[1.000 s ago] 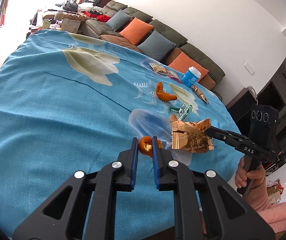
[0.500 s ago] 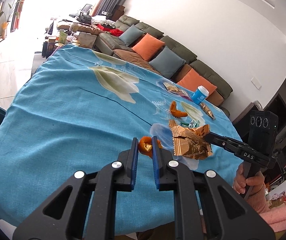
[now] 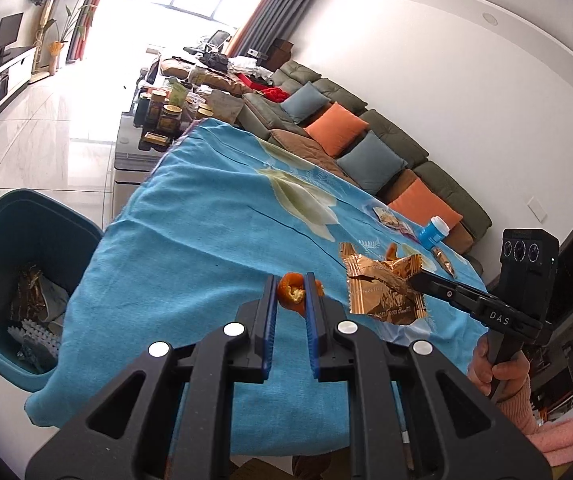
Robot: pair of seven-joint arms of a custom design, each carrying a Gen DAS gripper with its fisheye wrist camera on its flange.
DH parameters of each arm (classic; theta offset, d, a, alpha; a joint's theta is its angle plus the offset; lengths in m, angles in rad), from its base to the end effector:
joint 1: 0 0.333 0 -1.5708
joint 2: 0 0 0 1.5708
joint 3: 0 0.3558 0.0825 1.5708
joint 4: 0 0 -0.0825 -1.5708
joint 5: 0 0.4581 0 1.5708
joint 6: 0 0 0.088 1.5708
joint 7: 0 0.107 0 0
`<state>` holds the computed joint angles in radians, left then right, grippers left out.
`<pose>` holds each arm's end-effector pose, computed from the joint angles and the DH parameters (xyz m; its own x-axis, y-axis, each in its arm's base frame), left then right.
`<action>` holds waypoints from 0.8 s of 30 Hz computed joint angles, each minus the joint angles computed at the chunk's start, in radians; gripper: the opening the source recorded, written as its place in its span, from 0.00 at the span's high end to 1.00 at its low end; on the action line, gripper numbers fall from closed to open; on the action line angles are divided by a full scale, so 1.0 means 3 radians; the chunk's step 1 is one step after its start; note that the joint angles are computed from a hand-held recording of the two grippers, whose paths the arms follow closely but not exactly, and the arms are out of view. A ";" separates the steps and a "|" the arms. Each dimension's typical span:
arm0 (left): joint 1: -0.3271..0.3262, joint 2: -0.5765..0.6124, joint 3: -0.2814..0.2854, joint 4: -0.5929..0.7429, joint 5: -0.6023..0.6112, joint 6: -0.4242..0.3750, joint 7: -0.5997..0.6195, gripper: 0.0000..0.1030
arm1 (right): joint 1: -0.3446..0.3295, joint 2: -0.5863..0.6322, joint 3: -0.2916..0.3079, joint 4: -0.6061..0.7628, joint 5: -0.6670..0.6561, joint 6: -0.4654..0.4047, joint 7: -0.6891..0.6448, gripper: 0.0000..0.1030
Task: Collect trash
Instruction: 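Carry the orange peel and gold foil bag toward the teal bin with both grippers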
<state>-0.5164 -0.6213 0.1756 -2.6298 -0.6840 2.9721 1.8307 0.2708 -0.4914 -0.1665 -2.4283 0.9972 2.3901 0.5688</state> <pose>0.4361 -0.1012 0.5394 -0.1854 -0.8557 0.4831 -0.6716 -0.2485 -0.6980 0.4881 0.0516 0.5418 0.5856 -0.7151 -0.3816 -0.6636 -0.1526 -0.7324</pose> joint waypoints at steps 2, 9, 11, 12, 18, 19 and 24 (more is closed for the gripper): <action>0.0112 -0.0064 -0.0040 -0.0049 0.0044 0.0004 -0.0062 0.87 | 0.0035 0.0057 0.0026 0.0047 0.0014 -0.0010 -0.0005 0.99; 0.0457 -0.0262 -0.0098 -0.0191 0.0296 0.0023 -0.0327 0.87 | 0.0128 0.0257 0.0139 0.0233 0.0074 -0.0045 -0.0053 0.99; 0.0571 -0.0310 -0.0121 -0.0227 0.0394 0.0015 -0.0417 0.87 | 0.0147 0.0319 0.0164 0.0298 0.0083 -0.0085 -0.0071 0.99; 0.0629 -0.0328 -0.0134 -0.0241 0.0443 0.0009 -0.0465 0.87 | 0.0152 0.0346 0.0182 0.0326 0.0086 -0.0091 -0.0076 0.99; 0.0832 -0.0335 -0.0125 -0.0262 0.0673 0.0007 -0.0667 0.87 | 0.0199 0.0496 0.0286 0.0479 0.0127 -0.0117 -0.0117 0.99; 0.0853 -0.0329 -0.0121 -0.0263 0.0701 0.0008 -0.0691 0.87 | 0.0206 0.0522 0.0301 0.0504 0.0135 -0.0122 -0.0121 0.99; 0.0999 -0.0334 -0.0130 -0.0290 0.0824 -0.0014 -0.0813 0.87 | 0.0233 0.0642 0.0384 0.0625 0.0134 -0.0146 -0.0117 0.99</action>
